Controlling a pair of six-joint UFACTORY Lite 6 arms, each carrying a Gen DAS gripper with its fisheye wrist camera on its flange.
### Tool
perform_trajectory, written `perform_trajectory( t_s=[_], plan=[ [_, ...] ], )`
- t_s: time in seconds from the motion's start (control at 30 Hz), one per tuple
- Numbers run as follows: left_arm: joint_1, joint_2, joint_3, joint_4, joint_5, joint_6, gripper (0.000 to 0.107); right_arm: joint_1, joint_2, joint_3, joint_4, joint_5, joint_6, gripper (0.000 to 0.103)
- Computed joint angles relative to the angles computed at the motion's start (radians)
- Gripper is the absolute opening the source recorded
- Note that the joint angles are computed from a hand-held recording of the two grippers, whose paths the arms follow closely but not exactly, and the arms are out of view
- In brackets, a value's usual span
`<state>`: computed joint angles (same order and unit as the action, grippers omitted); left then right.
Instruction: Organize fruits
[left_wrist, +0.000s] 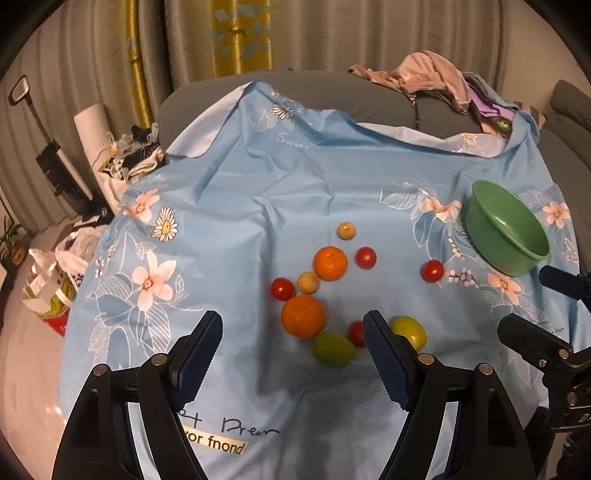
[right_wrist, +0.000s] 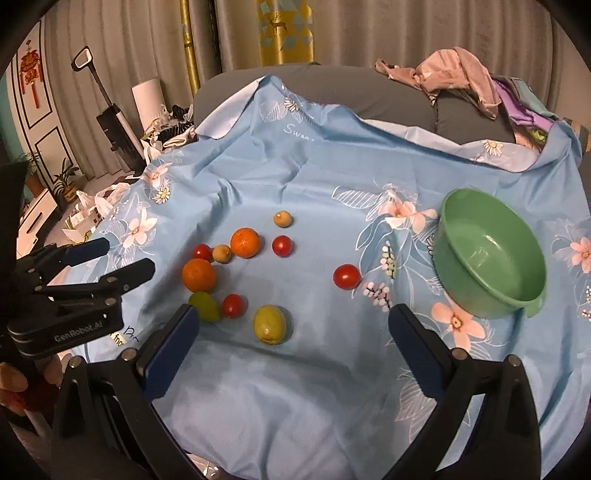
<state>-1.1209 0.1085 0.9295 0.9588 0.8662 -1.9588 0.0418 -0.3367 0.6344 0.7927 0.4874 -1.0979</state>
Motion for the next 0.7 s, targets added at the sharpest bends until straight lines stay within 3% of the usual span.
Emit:
perform_trajectory(
  t_s=[0.7],
  plan=[
    [-0.032, 0.058, 0.08, -0.021, 0.035, 0.066, 0.078, -0.027, -0.08, -0.031, 0.024, 0.044, -0.045, 0.103]
  ],
)
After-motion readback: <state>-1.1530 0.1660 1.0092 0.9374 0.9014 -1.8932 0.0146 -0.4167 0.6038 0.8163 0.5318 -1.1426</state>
